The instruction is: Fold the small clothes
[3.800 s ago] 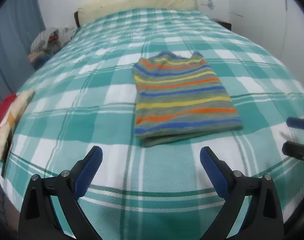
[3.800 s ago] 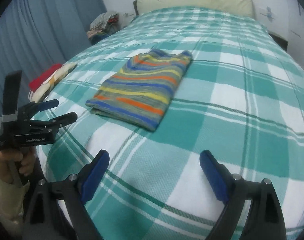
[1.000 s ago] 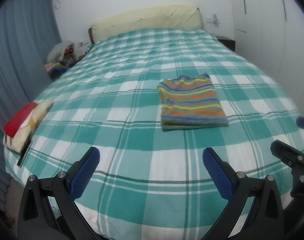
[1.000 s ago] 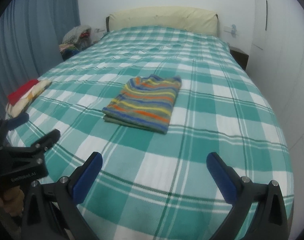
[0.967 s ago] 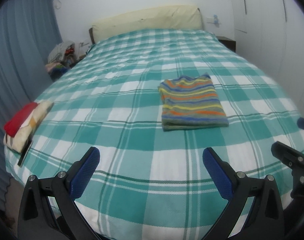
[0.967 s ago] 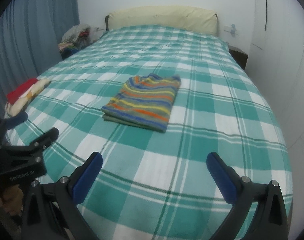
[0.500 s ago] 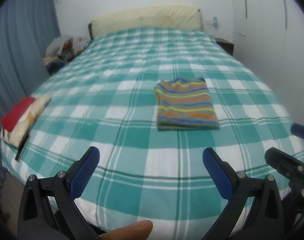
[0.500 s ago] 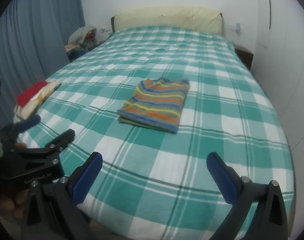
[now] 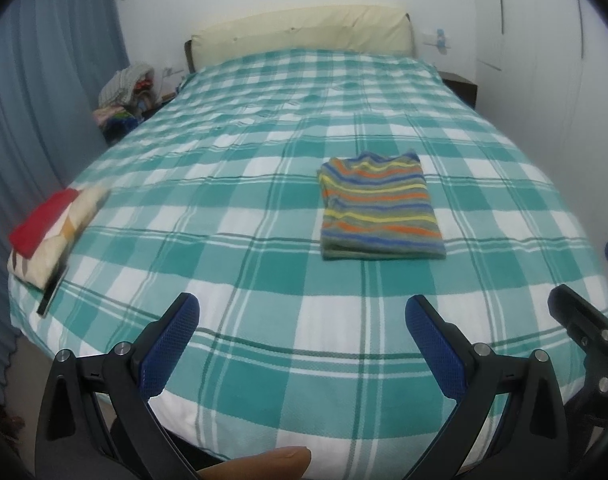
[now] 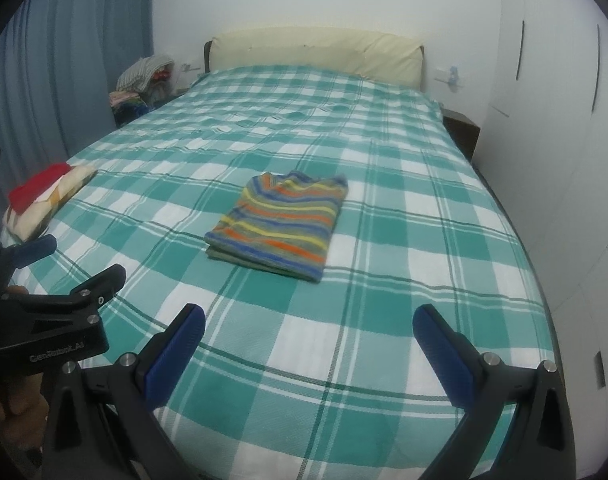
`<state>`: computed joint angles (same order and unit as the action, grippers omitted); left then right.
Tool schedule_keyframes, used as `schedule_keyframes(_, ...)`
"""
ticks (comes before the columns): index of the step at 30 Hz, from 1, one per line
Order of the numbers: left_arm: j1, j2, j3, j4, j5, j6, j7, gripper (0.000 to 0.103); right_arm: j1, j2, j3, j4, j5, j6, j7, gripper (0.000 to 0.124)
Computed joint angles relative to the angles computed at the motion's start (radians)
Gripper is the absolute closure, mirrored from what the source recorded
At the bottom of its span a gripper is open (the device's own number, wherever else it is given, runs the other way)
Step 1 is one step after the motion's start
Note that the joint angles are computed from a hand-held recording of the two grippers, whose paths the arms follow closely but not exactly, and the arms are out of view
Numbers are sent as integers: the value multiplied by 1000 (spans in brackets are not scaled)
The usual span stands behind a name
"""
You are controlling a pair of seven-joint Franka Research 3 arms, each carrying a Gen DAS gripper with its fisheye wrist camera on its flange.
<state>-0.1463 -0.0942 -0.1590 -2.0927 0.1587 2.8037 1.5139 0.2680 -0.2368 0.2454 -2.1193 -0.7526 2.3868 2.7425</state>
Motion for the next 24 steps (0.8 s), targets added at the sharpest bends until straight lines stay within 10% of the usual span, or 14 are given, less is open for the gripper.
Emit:
schedule_keyframes(13, 1, 3, -9, 2, 47, 8, -33, 0, 8, 6, 7, 14, -30, -43, 29, 21)
schedule_keyframes(24, -42, 0, 19, 3, -251, -30, 221, 0, 6, -6, 0, -3, -24, -41, 36, 21)
